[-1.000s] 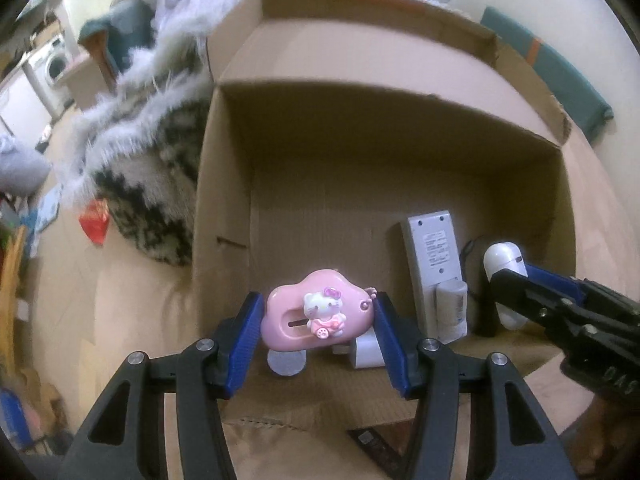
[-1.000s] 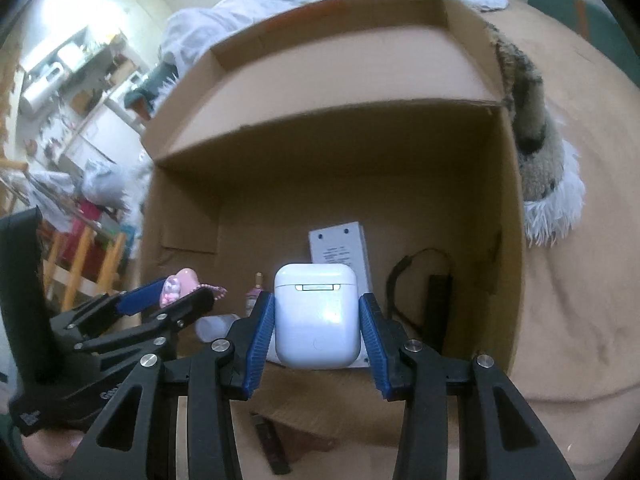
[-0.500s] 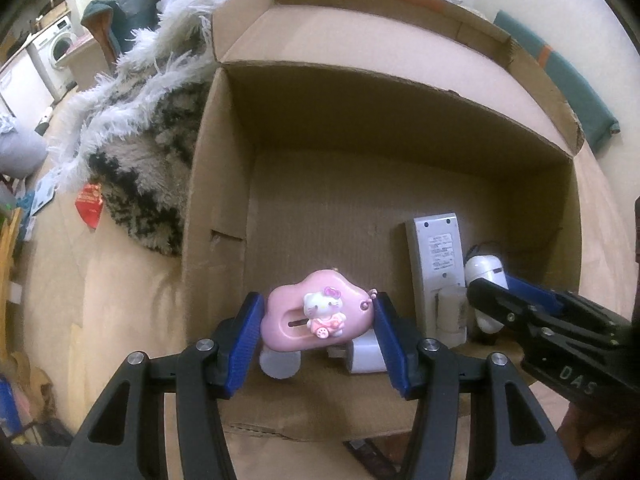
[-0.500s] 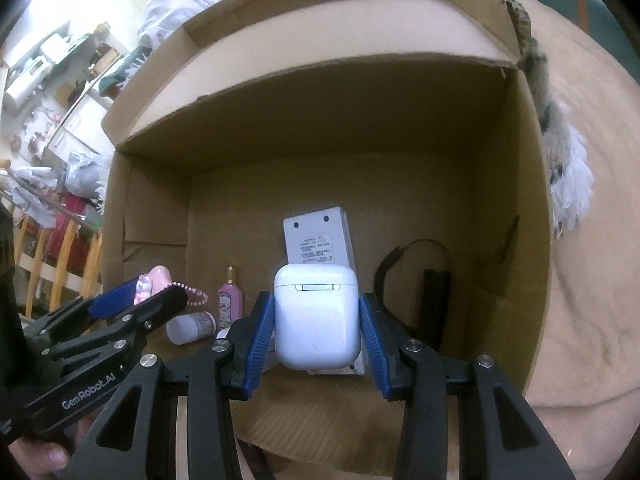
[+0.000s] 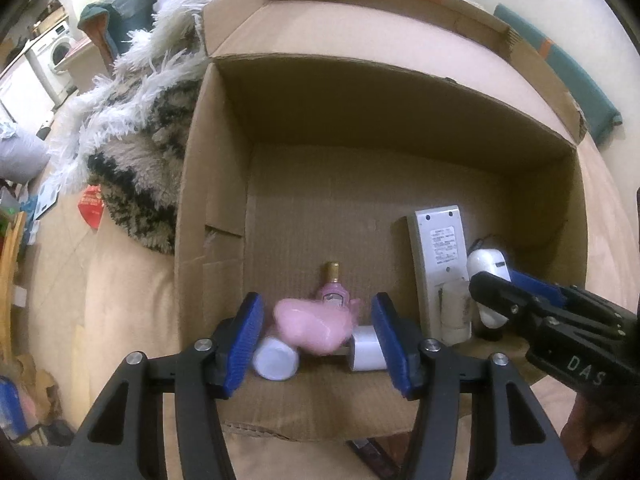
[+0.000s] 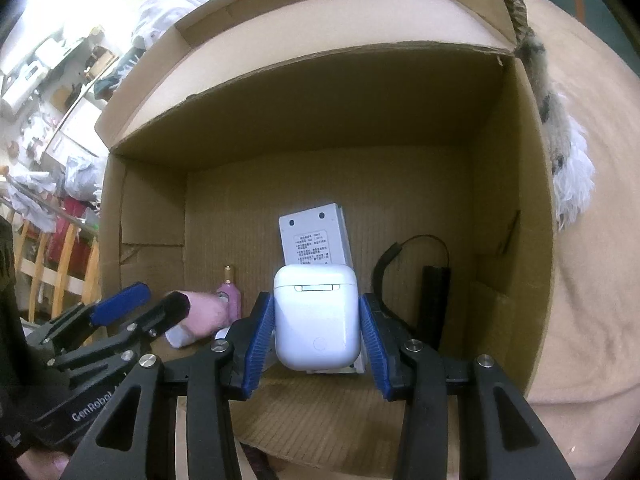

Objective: Organize rigid objects
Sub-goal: 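Carry the Hello Kitty case and earbuds case into the box and open both grippers, then withdraw both open grippers from the box back toward the pile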

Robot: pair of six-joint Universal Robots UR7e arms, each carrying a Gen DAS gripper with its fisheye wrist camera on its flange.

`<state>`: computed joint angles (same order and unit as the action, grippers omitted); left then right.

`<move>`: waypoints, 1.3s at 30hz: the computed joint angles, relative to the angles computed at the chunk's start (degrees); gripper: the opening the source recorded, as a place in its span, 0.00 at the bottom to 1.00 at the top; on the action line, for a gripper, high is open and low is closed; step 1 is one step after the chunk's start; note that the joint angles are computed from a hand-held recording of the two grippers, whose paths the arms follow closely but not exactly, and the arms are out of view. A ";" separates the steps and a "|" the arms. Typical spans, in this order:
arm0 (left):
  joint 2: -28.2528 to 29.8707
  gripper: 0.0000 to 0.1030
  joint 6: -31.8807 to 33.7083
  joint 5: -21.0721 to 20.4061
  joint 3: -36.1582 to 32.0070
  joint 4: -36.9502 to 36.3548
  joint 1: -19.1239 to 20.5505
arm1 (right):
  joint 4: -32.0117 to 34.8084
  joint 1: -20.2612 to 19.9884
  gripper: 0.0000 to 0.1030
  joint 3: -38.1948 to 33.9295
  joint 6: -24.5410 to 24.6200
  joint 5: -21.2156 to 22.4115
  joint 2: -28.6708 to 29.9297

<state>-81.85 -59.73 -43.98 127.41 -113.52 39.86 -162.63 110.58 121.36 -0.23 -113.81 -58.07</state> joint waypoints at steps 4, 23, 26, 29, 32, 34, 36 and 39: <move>0.13 0.64 0.51 -0.38 -0.01 -0.52 0.00 | -1.34 -0.16 0.56 0.34 0.07 1.20 -0.32; -0.22 0.64 -1.00 0.26 -0.28 1.86 -0.44 | -2.67 0.35 0.65 0.45 -0.91 2.50 -0.59; -1.10 0.64 -2.00 0.57 0.03 2.61 -1.47 | -2.95 0.69 0.65 0.55 -0.68 2.63 -0.92; -2.16 0.64 -2.86 1.19 0.15 4.03 -2.64 | -3.53 1.21 0.65 1.04 -0.73 2.82 -1.68; -3.53 0.64 -4.30 1.66 0.04 6.52 -4.02 | -4.12 1.81 0.65 1.85 -0.67 2.72 -2.71; -4.20 0.64 -4.79 1.35 -0.40 8.12 -4.56 | -4.23 1.97 0.65 2.62 -0.05 2.93 -3.73; -4.47 0.64 -5.57 0.79 -1.27 10.17 -4.97 | -4.35 2.19 0.65 3.58 0.57 2.96 -4.97; -6.01 0.64 -8.58 0.40 -1.36 12.29 -6.51 | -4.26 2.85 0.65 4.89 1.01 2.61 -6.98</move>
